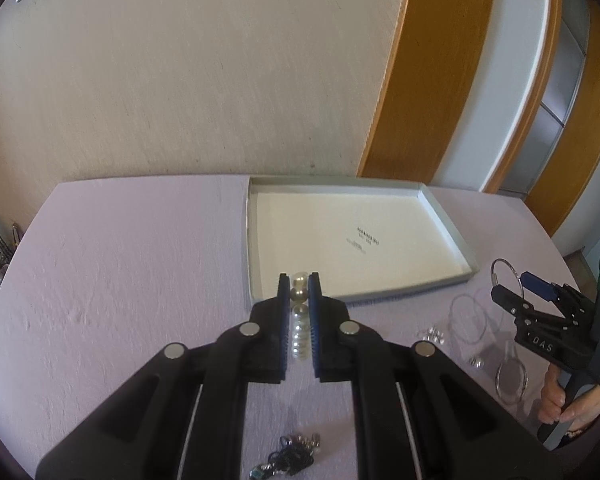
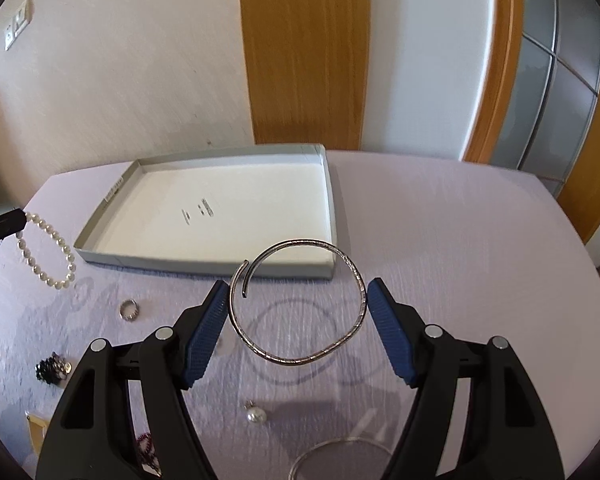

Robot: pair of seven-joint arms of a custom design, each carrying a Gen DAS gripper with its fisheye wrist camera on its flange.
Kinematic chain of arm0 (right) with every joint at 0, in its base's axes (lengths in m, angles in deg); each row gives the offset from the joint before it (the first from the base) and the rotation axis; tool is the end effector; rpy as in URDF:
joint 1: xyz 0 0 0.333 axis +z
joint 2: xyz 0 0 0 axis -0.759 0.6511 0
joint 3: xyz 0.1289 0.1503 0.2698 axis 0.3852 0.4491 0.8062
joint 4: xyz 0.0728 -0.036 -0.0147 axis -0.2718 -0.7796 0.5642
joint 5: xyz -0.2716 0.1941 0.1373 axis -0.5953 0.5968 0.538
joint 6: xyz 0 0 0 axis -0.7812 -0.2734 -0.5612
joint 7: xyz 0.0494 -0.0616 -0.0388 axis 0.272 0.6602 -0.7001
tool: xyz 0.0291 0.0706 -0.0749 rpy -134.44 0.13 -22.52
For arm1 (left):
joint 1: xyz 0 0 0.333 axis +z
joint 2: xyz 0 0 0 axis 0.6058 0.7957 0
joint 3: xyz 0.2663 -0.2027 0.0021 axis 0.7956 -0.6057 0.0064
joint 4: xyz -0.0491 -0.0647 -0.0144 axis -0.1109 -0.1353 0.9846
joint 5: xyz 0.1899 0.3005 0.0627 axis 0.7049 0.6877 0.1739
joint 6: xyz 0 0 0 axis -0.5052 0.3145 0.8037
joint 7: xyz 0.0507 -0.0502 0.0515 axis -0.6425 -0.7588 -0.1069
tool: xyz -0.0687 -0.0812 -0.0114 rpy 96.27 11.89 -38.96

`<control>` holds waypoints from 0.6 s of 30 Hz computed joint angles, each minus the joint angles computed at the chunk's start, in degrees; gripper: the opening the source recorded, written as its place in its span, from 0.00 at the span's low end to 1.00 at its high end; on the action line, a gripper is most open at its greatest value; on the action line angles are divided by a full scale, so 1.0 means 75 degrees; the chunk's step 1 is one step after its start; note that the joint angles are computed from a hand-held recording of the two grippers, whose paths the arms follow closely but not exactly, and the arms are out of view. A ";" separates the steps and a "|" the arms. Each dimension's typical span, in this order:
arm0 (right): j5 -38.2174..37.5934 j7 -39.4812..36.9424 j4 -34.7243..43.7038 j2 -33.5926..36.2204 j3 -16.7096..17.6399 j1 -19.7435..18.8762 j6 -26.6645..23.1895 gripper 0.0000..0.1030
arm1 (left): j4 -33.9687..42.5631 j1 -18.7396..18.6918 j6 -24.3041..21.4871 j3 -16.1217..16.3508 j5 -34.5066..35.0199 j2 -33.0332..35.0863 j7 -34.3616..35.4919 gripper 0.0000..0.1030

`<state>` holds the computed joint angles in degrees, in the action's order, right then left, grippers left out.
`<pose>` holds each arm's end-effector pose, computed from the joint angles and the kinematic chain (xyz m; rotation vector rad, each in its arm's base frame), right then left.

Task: Organize jewelry
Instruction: 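Carry the pearl bracelet and silver bangle into the tray and release both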

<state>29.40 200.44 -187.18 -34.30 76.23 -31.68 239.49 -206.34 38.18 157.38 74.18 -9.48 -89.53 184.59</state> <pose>0.4933 0.2295 0.4560 -1.7168 1.8807 -0.7336 0.5464 -0.0067 0.4937 -1.6473 2.0075 -0.9379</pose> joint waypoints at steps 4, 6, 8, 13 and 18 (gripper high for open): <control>0.0121 -0.0357 0.0444 0.0224 -0.0006 0.0041 -0.0216 0.70 | 0.0404 -0.0043 0.0075 -0.0071 0.0407 0.0321 -0.0470 0.09; 0.0297 -0.0564 0.0721 0.0404 -0.0042 0.0047 -0.0246 0.70 | 0.0633 -0.0035 0.0049 -0.0114 0.0587 0.0522 -0.0662 0.09; 0.0530 -0.0818 0.1016 0.0621 -0.0089 0.0058 -0.0292 0.70 | 0.0864 -0.0029 0.0057 -0.0169 0.0787 0.0732 -0.0868 0.09; 0.1119 -0.1532 0.1945 0.1340 -0.0255 0.0130 -0.0384 0.70 | 0.1652 0.0052 -0.0037 -0.0319 0.1135 0.1359 -0.1255 0.09; 0.2070 -0.2374 0.2670 0.2066 -0.0347 0.0076 -0.0098 0.70 | 0.2377 -0.0050 -0.0028 -0.0272 0.2080 0.2057 -0.2077 0.09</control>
<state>44.93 182.63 -167.15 -18.81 73.63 -31.11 238.75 -188.51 37.81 157.16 72.13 6.12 -74.11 169.01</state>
